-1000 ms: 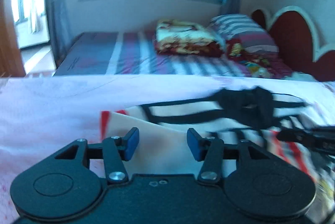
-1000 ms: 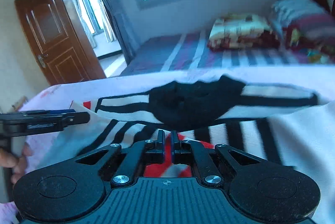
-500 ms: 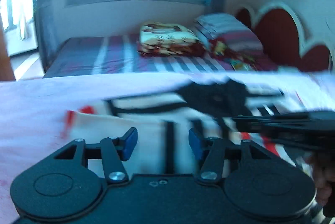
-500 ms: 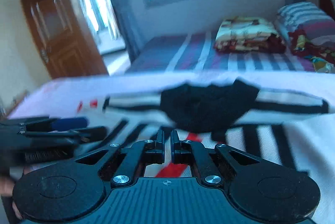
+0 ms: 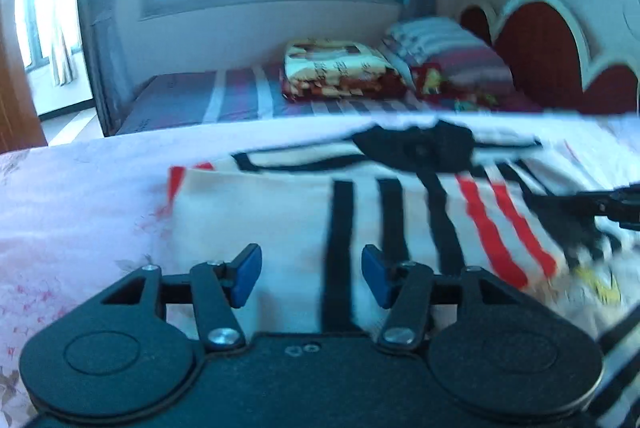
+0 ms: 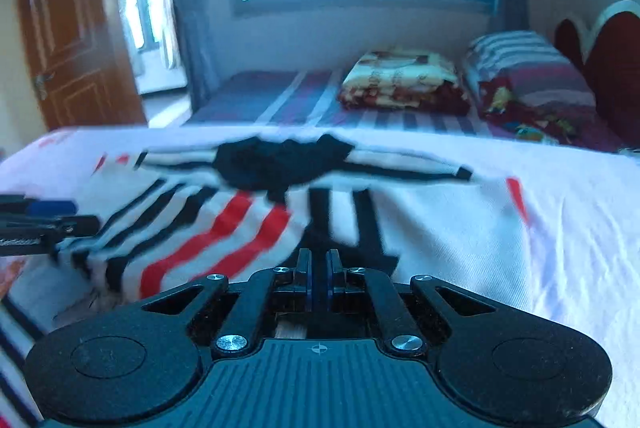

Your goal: Fold small clothes

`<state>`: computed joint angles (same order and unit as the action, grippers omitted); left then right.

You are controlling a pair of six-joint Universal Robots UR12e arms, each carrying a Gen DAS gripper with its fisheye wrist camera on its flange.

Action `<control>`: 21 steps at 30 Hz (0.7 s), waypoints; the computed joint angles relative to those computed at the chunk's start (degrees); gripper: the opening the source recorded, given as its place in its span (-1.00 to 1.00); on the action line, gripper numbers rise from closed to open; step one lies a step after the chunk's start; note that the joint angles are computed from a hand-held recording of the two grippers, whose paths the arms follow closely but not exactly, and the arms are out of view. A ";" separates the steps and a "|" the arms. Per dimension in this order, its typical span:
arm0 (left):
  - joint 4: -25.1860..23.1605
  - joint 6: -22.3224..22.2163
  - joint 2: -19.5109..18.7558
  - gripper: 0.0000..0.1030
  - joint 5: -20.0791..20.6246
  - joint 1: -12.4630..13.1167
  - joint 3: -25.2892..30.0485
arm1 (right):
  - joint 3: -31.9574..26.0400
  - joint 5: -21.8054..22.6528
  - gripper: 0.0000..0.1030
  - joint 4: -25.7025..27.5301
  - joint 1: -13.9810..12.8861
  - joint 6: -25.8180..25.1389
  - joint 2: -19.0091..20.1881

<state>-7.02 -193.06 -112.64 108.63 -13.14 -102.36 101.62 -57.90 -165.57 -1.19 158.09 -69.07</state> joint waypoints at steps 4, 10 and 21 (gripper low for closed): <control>-0.88 -2.27 -0.32 0.12 -0.94 0.42 -0.49 | -0.64 -1.56 -0.91 4.01 -0.21 0.70 0.00; -1.39 -3.97 4.02 0.13 3.50 -1.12 -4.31 | 2.67 0.19 -0.91 2.44 -2.61 4.56 -3.85; -4.59 -19.71 19.32 -0.97 2.48 -4.14 -21.10 | 17.28 4.89 -0.34 9.58 -14.38 2.22 -19.33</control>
<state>-11.61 -212.77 -93.32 111.11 -17.28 -123.46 118.90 -53.01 -155.99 -15.56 160.31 -88.39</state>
